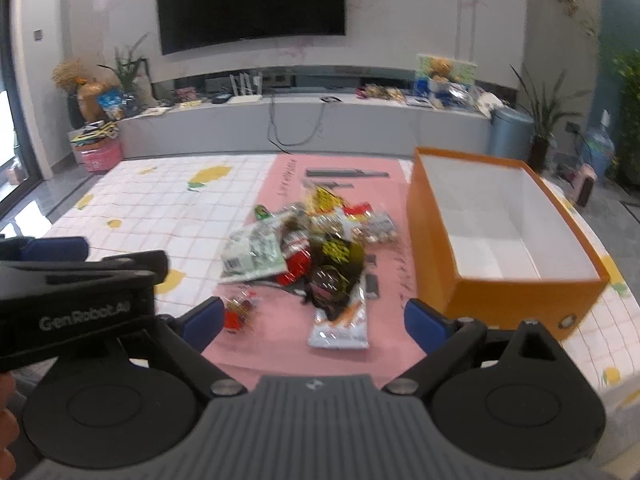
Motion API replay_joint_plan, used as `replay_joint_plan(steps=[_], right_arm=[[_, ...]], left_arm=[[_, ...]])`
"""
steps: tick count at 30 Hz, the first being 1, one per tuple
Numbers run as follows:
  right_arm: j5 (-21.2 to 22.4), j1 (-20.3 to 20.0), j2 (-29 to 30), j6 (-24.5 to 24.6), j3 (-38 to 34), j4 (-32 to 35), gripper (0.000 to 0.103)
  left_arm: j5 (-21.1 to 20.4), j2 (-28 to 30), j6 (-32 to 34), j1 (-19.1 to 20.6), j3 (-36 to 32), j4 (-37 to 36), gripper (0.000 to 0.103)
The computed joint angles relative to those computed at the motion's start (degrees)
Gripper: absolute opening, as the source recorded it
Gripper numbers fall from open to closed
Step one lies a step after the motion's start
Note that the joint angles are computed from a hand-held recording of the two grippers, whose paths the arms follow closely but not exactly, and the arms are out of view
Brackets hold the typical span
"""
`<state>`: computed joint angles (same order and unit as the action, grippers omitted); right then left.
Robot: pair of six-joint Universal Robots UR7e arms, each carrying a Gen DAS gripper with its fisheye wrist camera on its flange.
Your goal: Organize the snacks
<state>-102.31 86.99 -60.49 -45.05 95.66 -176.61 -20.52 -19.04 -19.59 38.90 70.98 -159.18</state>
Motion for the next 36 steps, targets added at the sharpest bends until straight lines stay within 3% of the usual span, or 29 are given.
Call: replay_joint_plan(steps=[3,11,15,20,25,29,32,36], right_arm=[[1.1,0.3,0.7,-1.1,-1.2,0.7,0.094],[2.8,0.4,3.1,-2.5,-5.6,5.6,0.094],[3.7,-0.1,4.9,-5.0,-7.2,4.1,0.095],[4.5,-1.4,8.0,-9.2,-8.4,-2.3,0.093],[7.8,-4.1,9.9,-13.5,-7.3,-9.2,0.075],[5.6,-5.2,11.5,-11.1,-9.5,-6.3,0.064],[3.7,-5.2,12.6,-10.0,-11.1,-4.0,0.061],[4.0,-5.3,13.1,-10.5,-11.0,-3.5,0.061]], left_arm=[[-0.1,0.7,5.9,0.5,-0.9,-5.1,0.082],[-2.2,0.3,4.2,2.3,-2.0,-4.4,0.082],[-3.0,1.7,11.8,3.0,-4.0,-7.5,0.082],[-7.6,1.4,9.2,5.1,-5.5,-2.0,0.083],[-13.9,2.4,7.7,8.3,-8.2,4.3,0.082],[-17.0,5.2,3.8,11.2,-13.7,13.9,0.077],[-17.1,7.4,0.1,12.6,-17.9,22.0,0.070],[-18.4,8.2,-0.6,13.6,-18.8,23.2,0.067]])
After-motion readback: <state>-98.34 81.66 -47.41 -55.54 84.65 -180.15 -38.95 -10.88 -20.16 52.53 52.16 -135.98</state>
